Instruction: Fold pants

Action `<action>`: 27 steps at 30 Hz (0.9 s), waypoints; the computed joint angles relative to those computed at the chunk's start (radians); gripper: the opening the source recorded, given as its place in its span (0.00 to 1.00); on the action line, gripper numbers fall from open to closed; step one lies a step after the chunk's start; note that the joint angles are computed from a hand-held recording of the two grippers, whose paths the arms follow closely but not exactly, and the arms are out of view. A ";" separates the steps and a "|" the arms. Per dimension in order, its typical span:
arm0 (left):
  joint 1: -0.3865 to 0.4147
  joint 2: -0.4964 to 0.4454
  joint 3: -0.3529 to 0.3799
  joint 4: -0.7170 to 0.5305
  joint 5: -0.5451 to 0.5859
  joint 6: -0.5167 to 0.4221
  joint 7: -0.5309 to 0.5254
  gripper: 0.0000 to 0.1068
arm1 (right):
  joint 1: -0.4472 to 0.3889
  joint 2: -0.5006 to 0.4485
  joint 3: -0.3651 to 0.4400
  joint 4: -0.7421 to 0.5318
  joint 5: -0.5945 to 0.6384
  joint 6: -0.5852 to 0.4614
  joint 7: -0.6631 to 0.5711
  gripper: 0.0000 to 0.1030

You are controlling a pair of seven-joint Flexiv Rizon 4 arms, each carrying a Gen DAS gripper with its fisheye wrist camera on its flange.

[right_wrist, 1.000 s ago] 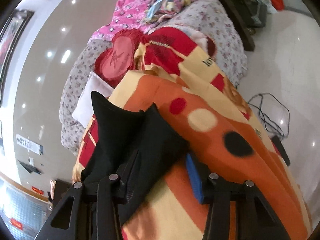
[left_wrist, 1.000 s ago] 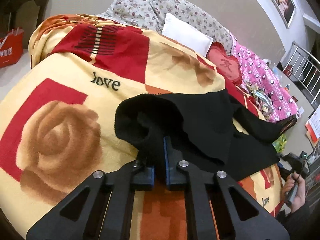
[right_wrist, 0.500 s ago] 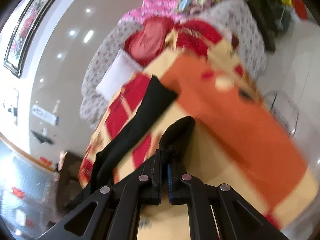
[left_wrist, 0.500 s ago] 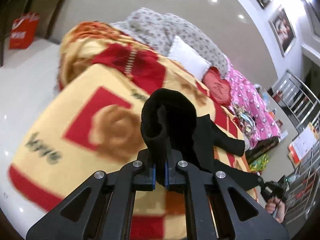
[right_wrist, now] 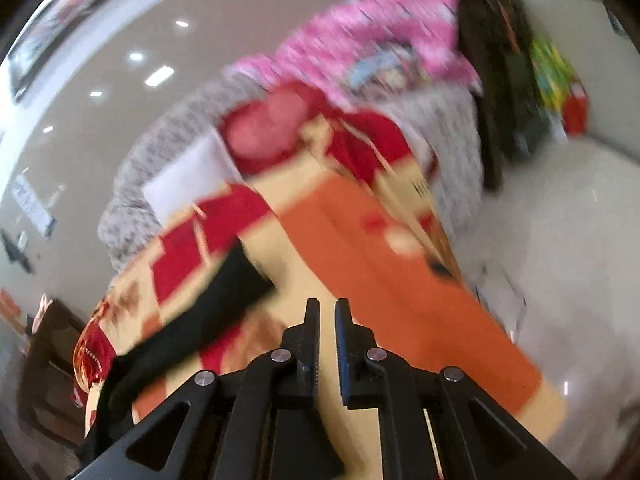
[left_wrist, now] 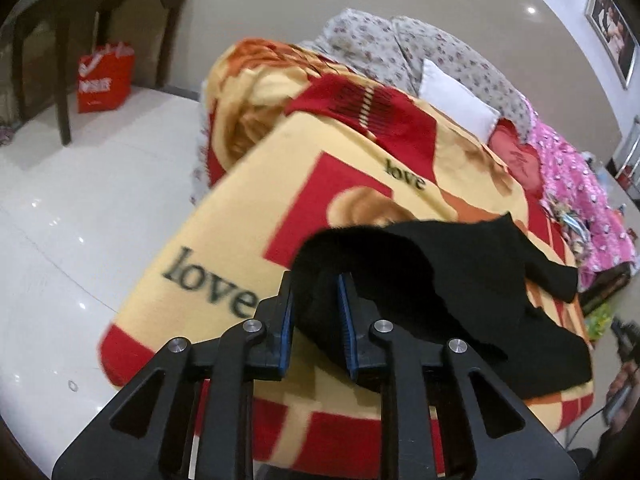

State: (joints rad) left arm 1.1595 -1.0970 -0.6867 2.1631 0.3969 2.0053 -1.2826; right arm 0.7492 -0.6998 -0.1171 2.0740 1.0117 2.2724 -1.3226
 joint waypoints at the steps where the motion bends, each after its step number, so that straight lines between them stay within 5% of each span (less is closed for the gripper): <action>1: -0.013 0.008 0.012 0.002 0.002 0.029 -0.001 0.17 | -0.035 -0.018 0.023 -0.022 -0.077 0.019 0.021 0.25; 2: -0.020 0.013 0.018 0.003 0.014 0.045 0.001 0.17 | -0.066 -0.031 0.041 -0.043 -0.128 0.006 0.046 0.45; 3: -0.022 0.017 0.020 0.007 0.043 0.068 0.009 0.17 | -0.081 -0.036 0.044 -0.057 -0.156 -0.018 0.064 0.50; 6: -0.025 0.025 0.010 0.009 0.137 0.087 0.051 0.21 | -0.253 -0.091 0.168 -0.116 -0.404 -0.084 0.200 0.50; 7: -0.028 0.030 0.007 0.009 0.163 0.083 0.068 0.29 | -0.294 -0.104 0.184 -0.143 -0.471 -0.149 0.234 0.50; 10: -0.027 0.026 -0.010 0.011 0.212 0.073 0.111 0.38 | -0.350 -0.150 0.206 -0.199 -0.548 -0.209 0.306 0.50; 13: 0.052 -0.039 -0.114 0.012 0.276 -0.061 0.208 0.38 | -0.312 -0.160 0.130 -0.213 -0.544 -0.265 0.349 0.50; 17: 0.085 -0.076 -0.179 0.037 0.300 -0.118 0.328 0.38 | -0.352 -0.176 0.150 -0.219 -0.653 -0.272 0.373 0.50; 20: 0.081 -0.086 -0.208 0.046 0.294 -0.165 0.408 0.48 | -0.278 -0.181 0.057 -0.218 -0.676 -0.269 0.374 0.50; 27: -0.182 0.061 -0.013 -0.002 0.159 -0.123 0.470 0.48 | -0.181 -0.193 -0.074 -0.206 -0.715 -0.231 0.399 0.50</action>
